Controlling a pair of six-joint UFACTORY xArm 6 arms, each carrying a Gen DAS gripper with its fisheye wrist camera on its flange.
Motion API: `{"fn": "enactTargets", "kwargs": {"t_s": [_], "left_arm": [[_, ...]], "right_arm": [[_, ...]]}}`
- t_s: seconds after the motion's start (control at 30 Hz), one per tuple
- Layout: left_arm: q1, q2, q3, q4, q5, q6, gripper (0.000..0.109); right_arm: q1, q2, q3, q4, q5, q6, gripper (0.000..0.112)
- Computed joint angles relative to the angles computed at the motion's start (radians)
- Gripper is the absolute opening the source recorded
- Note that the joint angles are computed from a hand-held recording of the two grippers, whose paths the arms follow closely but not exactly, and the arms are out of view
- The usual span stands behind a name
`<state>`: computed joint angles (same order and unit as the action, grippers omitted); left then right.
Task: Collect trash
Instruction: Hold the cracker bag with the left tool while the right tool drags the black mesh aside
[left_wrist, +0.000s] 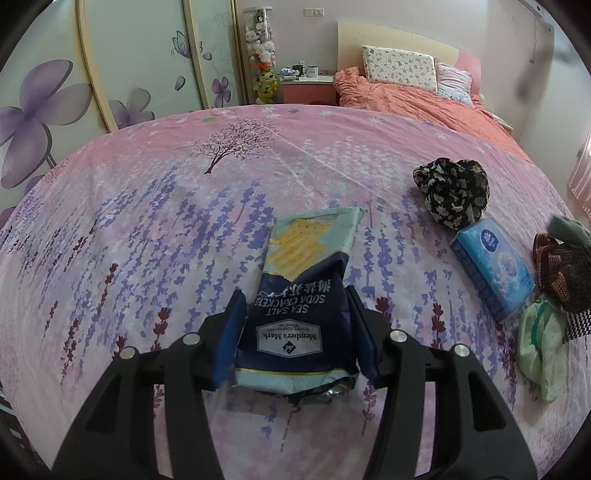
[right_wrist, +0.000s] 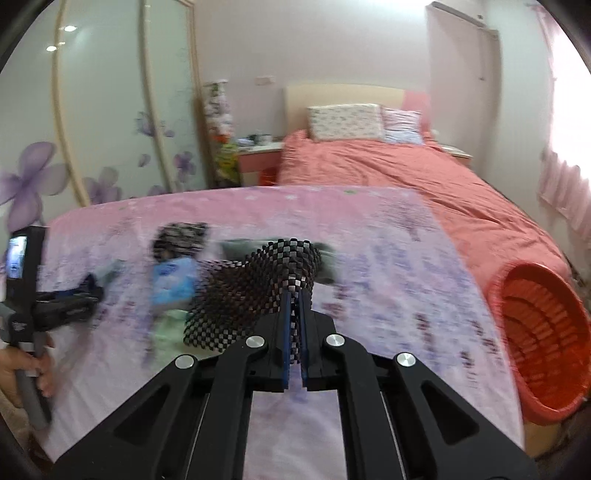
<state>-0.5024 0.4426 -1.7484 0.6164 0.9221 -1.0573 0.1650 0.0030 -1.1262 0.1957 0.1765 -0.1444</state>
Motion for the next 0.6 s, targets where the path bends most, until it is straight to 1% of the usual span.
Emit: {"fn": "enactTargets", "kwargs": {"t_s": [0.07, 0.17, 0.2, 0.3, 0.37, 0.4, 0.43, 0.5, 0.6], "left_arm": [[-0.001, 0.001, -0.002, 0.002, 0.004, 0.000, 0.054], [-0.005, 0.008, -0.013, 0.006, 0.015, 0.001, 0.055], [-0.006, 0.011, -0.018, 0.008, 0.019, 0.002, 0.054], [-0.012, 0.020, -0.036, 0.013, 0.037, 0.005, 0.055], [-0.013, 0.024, -0.042, 0.014, 0.041, 0.006, 0.054], [-0.014, 0.028, -0.047, 0.014, 0.044, 0.006, 0.055], [-0.015, 0.029, -0.050, 0.015, 0.046, 0.006, 0.055], [-0.018, 0.035, -0.058, 0.017, 0.051, 0.005, 0.054], [-0.020, 0.037, -0.062, 0.019, 0.056, 0.005, 0.054]], "right_arm": [[-0.038, 0.008, 0.001, -0.127, 0.010, 0.128, 0.004], [-0.080, 0.034, -0.023, -0.187, 0.057, 0.208, 0.004], [-0.086, 0.040, -0.026, -0.170, 0.070, 0.196, 0.004], [-0.092, 0.061, -0.051, -0.033, 0.117, 0.094, 0.005], [-0.091, 0.066, -0.058, 0.041, 0.131, 0.038, 0.008], [-0.091, 0.068, -0.064, 0.077, 0.142, 0.010, 0.020], [-0.094, 0.067, -0.065, 0.125, 0.152, -0.031, 0.042], [-0.091, 0.072, -0.068, 0.168, 0.151, -0.066, 0.062], [-0.091, 0.103, -0.099, 0.084, 0.180, 0.010, 0.063]]}}
